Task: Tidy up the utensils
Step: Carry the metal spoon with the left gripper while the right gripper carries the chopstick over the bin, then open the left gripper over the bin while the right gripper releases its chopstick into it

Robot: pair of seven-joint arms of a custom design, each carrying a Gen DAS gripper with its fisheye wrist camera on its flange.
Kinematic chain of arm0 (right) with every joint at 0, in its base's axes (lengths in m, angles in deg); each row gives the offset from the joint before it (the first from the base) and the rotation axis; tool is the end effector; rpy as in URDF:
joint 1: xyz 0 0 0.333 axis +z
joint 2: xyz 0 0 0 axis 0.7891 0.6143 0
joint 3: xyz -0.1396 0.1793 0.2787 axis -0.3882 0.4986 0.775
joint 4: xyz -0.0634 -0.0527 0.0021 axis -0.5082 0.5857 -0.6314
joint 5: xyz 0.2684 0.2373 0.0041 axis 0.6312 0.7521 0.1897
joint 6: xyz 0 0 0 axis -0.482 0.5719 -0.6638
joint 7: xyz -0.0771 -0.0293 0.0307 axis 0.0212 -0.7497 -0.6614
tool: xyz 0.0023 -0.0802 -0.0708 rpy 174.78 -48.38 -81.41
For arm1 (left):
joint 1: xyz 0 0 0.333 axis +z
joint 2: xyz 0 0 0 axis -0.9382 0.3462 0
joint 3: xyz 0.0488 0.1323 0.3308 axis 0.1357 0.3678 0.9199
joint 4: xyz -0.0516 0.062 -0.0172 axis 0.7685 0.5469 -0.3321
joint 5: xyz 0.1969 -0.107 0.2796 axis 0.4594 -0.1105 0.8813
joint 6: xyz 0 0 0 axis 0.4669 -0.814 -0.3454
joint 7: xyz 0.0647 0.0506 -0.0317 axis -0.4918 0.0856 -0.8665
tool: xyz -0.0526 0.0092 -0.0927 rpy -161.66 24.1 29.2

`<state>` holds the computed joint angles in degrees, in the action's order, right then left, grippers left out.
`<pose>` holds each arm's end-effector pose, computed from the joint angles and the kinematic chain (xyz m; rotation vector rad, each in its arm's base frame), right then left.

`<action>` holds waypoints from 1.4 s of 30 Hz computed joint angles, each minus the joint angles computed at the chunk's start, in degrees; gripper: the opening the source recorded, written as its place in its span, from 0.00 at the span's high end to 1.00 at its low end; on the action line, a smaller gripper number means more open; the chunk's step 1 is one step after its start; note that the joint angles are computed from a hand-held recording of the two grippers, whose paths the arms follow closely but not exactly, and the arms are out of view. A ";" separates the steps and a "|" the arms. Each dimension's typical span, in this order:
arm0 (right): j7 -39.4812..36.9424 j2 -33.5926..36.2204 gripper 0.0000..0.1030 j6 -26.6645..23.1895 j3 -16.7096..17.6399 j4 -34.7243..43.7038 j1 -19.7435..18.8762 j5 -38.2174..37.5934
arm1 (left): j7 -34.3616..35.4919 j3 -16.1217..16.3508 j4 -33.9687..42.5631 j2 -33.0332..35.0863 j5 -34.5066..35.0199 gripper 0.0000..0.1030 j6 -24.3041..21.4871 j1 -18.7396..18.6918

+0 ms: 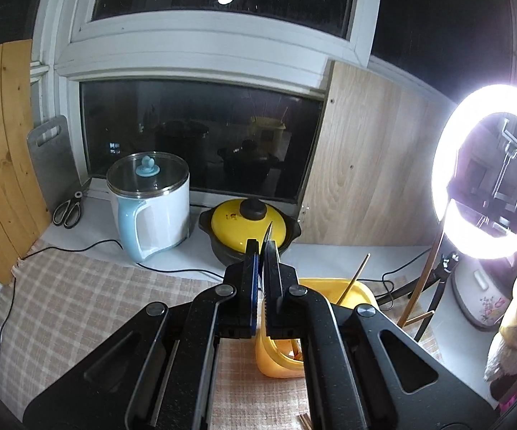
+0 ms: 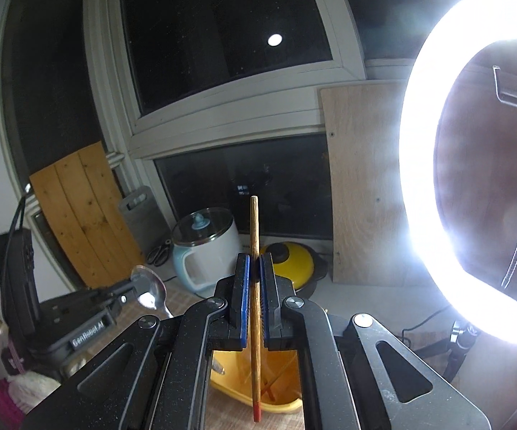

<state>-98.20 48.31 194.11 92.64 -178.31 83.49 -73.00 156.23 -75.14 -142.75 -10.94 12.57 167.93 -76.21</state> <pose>0.4920 0.3754 0.5605 -1.3290 1.7021 -0.8048 0.5872 -0.1800 0.5057 -1.2925 2.1727 -1.3393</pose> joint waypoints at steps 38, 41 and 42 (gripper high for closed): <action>-3.70 5.35 0.96 4.69 -2.77 -3.47 1.59 9.30 | -7.21 -3.70 -3.93 2.67 10.26 1.00 0.18 1.16; -3.63 4.89 0.96 4.62 -2.84 -4.23 1.91 9.44 | -6.60 -3.59 -4.43 2.24 9.56 1.00 0.03 1.10; -3.58 4.71 0.96 4.67 -2.83 -4.50 1.93 9.53 | -6.26 -3.54 -4.68 2.08 9.26 1.00 0.12 1.04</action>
<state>-101.78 53.02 198.77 89.81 -182.82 85.42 -63.47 149.98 -78.68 -147.42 -8.86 21.83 168.05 -75.17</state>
